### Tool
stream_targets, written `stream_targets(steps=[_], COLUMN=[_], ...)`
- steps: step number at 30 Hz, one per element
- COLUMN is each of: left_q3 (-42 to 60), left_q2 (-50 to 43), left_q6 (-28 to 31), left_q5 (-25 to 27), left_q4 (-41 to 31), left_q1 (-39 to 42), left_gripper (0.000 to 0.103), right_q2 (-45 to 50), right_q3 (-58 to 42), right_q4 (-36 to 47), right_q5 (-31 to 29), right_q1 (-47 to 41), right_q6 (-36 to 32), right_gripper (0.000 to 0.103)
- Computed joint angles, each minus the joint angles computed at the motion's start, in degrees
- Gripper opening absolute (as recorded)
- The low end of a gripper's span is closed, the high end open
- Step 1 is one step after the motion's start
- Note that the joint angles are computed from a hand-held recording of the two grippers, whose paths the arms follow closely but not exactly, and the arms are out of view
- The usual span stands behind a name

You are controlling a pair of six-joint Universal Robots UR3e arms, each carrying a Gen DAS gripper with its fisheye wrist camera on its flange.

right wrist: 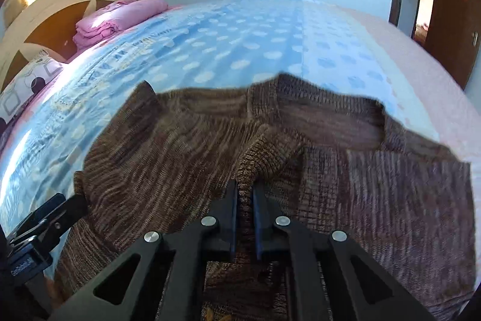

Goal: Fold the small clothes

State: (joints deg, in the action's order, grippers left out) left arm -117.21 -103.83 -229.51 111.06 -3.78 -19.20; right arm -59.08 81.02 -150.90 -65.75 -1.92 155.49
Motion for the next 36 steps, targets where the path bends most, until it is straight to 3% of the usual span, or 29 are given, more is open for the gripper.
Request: stream_targets(steps=[5,8,11,12,14,18,22,24,28,29,32,36], left_q3=[-0.44,0.98,2.3,2.79,3.41,2.21,-0.25,-1.93,0.11,3.07,12.21,17.26], left_q2=[-0.22,-0.51,-0.62,-0.63,-0.59,-0.27,0.78,2.87,6.26,6.67,3.77,-0.34], left_q6=[-0.42,-1.21,-2.64,-3.1,-3.93,-3.82,-3.34,-3.74,-2.5,-0.35,5.66,7.55], left_q5=[-0.23,1.49,3.33,3.91,4.99,4.82,3.81,3.53,8.88,8.36,5.5,2.87], left_q4=[1.19,-1.4,-4.54,-5.78,-7.6,-6.15,-2.45,-1.77,-6.11,-10.07,-18.72,-25.83], left_q1=[0.27,-0.51,-1.13,-1.29,-1.6,-1.43,-1.26,-1.29,-2.37,-1.22,1.67,3.03], left_gripper=[0.097,0.095,0.09,0.089,0.086,0.087,0.088,0.088,0.093,0.096,0.097,0.091], right_q2=[-5.51,-4.14,0.33,1.49,1.19,-6.42,-11.18,-12.0,-9.68,-8.37,-9.02,-12.54], right_q3=[2.12,-1.05,-4.84,-5.12,-2.57,7.47,12.76,13.48,13.02,11.63,16.13,20.86], right_q4=[-3.32,1.7,4.05,2.93,-0.6,-1.25,0.57,2.37,2.63,5.32,-0.48,-1.42], right_q5=[2.9,4.04,-3.16,-7.86,-11.66,3.01,8.7,9.53,7.04,5.54,5.78,6.46], right_q1=[-3.6,-4.98,-3.62,-3.03,-4.39,-13.45,-14.68,-13.29,-9.79,-8.92,-9.11,-10.6], right_q6=[0.45,-0.86,-0.49,1.12,4.96,9.22,4.14,0.85,-2.19,-2.65,-3.07,-6.53], right_gripper=[0.008,0.008,0.016,0.018,0.018,0.018,0.018,0.018,0.018,0.018,0.018,0.021])
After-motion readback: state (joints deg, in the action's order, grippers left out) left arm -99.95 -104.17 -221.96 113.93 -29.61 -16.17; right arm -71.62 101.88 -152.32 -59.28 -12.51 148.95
